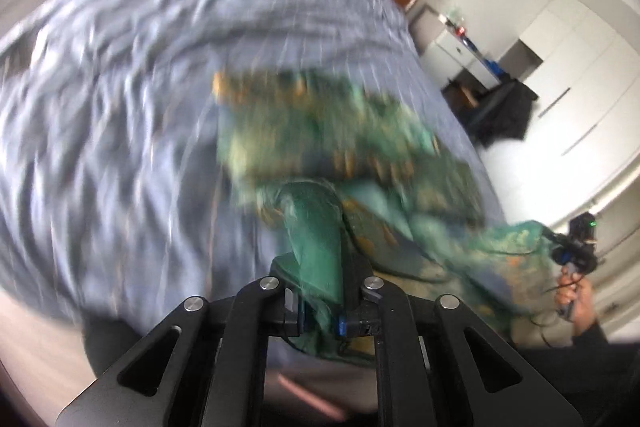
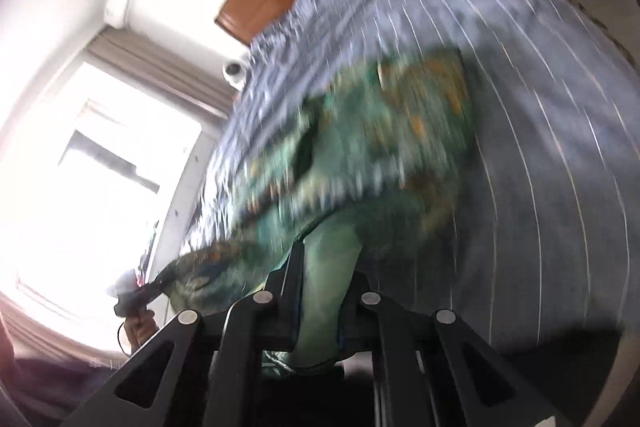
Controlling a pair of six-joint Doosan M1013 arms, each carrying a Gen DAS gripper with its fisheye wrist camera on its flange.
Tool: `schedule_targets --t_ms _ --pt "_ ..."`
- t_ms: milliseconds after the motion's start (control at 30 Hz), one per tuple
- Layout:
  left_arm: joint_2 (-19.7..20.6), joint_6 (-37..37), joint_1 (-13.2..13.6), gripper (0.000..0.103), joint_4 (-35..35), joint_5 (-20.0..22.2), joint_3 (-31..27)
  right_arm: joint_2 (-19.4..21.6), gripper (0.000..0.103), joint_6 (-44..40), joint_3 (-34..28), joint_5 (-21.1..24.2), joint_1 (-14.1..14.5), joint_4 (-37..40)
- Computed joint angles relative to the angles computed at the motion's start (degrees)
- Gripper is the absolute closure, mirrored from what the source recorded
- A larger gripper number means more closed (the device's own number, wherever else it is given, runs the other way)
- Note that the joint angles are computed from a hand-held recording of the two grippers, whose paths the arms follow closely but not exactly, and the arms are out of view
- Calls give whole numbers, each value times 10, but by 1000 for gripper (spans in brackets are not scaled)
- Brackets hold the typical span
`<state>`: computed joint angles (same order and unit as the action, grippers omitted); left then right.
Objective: Fold large clothes
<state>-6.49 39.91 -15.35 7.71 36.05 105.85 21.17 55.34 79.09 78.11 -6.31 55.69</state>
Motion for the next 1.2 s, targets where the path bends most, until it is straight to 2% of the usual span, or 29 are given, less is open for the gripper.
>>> schedule_targets --t_ms 67,167,233,300,367,433,533,567,600,633,667,700,733,767,800,900,967,1033,1067,1133,1167,1200 --pt "42 7 24 94 21 -2 -43 30 91 14 -43 -29 16 9" --pt "95 24 55 95 -8 -2 -85 69 91 41 -93 -62 37 6" --pt "134 26 71 95 -18 10 -115 107 91 72 -134 -77 52 -4" --pt "173 29 81 94 -20 37 -145 127 91 96 -150 -105 64 -24" --pt "194 45 87 91 -34 51 -157 155 91 132 -176 -118 73 -48" --pt "209 42 90 87 -33 62 -164 166 90 157 -177 -140 76 -63" --pt "209 77 105 83 -96 49 -156 184 87 191 -180 -122 70 -35" --pt "206 94 110 74 -120 43 -154 190 85 201 -186 -116 69 -27" --pt "199 109 115 42 -143 28 -147 197 80 216 -192 -100 64 -4" --pt "190 104 117 23 -136 16 -142 201 75 226 -197 -86 60 17" --pt "180 75 114 1 -100 -2 -135 203 62 231 -199 -78 57 33" --pt "168 63 112 1 -77 -19 -126 208 47 235 -204 -66 53 62" --pt "163 80 113 1 -84 -25 -123 209 35 237 -207 -60 49 89" --pt "162 106 117 1 -103 -24 -123 208 13 234 -206 -62 47 100" --pt "160 137 120 1 -122 -19 -123 204 5 226 -205 -70 45 112" --pt "169 189 113 1 -116 14 -129 197 5 209 -219 -85 47 78" --pt "187 205 102 2 -100 48 -142 193 5 187 -242 -90 63 -31" --pt "206 191 89 3 -60 70 -161 187 5 141 -253 -96 88 -139" --pt "214 184 84 4 -44 77 -169 186 5 126 -254 -99 96 -169" --pt "235 183 77 18 -34 95 -190 181 5 94 -250 -124 119 -242" --pt "244 183 77 36 -33 109 -201 175 5 84 -239 -148 128 -275" --pt "252 171 73 73 -21 126 -211 176 5 92 -239 -157 133 -294"
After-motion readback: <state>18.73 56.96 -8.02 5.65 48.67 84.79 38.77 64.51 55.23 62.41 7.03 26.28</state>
